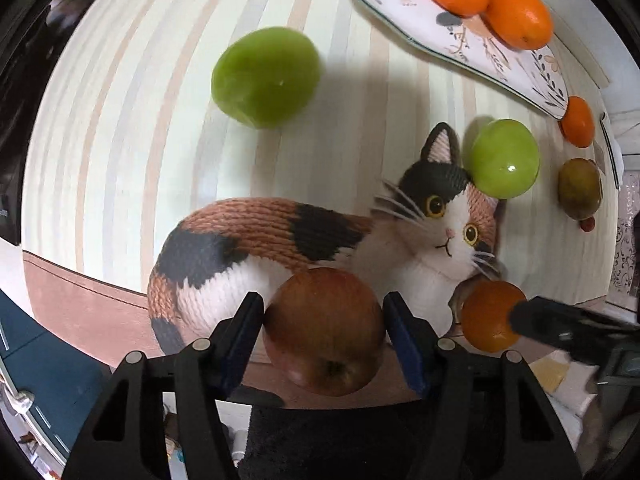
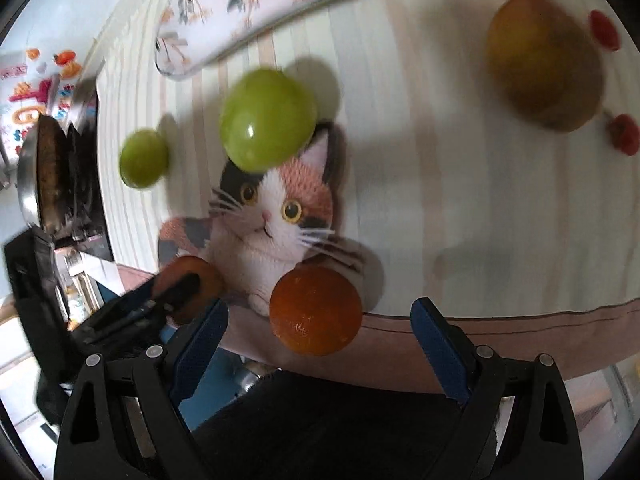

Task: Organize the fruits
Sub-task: 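Grasp the brown apple with the left gripper while the right gripper grasps a tangerine, then carry the apple and tangerine to the plate and lower them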

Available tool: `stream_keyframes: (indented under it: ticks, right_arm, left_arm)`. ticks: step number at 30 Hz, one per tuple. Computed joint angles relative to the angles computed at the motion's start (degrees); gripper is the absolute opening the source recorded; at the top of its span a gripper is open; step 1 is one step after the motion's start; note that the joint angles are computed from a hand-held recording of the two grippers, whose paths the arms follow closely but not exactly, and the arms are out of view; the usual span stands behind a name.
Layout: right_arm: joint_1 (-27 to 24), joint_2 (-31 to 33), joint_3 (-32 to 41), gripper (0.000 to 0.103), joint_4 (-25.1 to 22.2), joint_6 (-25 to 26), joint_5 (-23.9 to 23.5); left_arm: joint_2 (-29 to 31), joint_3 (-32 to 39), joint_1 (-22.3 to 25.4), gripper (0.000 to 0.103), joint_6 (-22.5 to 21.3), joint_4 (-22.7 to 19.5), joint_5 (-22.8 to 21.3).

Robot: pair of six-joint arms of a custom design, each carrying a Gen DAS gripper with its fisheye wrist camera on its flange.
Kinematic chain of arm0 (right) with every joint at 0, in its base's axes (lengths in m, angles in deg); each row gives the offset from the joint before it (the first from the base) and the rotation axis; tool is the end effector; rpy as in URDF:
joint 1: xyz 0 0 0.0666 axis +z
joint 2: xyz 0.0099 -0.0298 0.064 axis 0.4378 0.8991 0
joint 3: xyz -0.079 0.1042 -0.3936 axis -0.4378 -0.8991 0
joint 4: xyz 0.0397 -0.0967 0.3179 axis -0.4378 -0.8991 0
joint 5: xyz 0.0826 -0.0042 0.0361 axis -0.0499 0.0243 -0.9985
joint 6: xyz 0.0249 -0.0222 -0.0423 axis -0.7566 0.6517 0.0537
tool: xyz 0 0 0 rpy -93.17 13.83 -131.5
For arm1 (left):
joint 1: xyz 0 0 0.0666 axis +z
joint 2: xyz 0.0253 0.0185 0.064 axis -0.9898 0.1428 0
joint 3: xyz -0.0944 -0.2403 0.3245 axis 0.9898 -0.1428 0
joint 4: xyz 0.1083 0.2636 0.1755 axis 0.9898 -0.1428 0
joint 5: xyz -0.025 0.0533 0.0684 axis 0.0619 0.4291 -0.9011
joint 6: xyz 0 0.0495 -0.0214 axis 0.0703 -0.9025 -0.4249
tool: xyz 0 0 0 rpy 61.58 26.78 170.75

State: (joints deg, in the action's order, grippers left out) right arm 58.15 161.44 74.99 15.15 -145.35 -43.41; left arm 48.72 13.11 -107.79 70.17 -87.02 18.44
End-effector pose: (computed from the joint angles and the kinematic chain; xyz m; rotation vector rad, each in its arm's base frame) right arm 0.2936 0.2043 0.3812 -0.8222 -2.7031 -0.7523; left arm 0.3695 -0.1856 0.4068 -0.5451 -2.9400 0.1285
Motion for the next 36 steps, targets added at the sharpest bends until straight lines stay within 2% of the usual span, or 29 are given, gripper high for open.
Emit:
stream_keyframes:
  ticks: [4,5,7,8,10,17,25,30,36]
  right_arm:
    - [1.74,2.01,-0.58,0.086,1.68,-0.51,-1.02]
    - [2.21,2.41,-0.43,0.080,1.79,-0.38,-0.71]
    - [2.92,3.05,0.36,0.077,1.15,0.10,0.49]
    - [3.29,3.18,0.77,0.068,1.22,0.38,1.58]
    - [3.74,3.84,1.63,0.060,0.53,1.07,2.47]
    - [4.76,5.00,3.16,0.059,0.13,1.72,4.15]
    - [2.84,3.87,0.84,0.061,1.49,0.58,0.20]
    - [2.70,3.89,0.59,0.061,1.49,0.84,-0.82]
    - [3.12,4.00,0.65,0.060,2.02,0.87,-0.32]
  left_arm:
    - [0.81,0.02,-0.39,0.062,-0.52,0.03,-1.15]
    - [0.89,-0.01,-0.63,0.062,-0.41,0.23,-1.30]
    - [1.47,0.08,-0.95,0.062,-0.84,-0.13,-1.80]
    - [1.90,0.23,-1.62,0.062,-0.18,-0.19,-1.82]
    - [2.02,-0.32,-1.75,0.062,-0.20,0.44,-1.70]
    - [3.41,0.55,-0.25,0.062,-2.29,0.07,-0.70]
    - [5.41,-0.78,1.13,0.065,-3.38,0.26,3.15]
    - [6.02,-0.83,1.08,0.065,-4.47,-0.26,3.09]
    - [3.76,-3.19,0.10,0.063,-3.51,1.86,1.38]
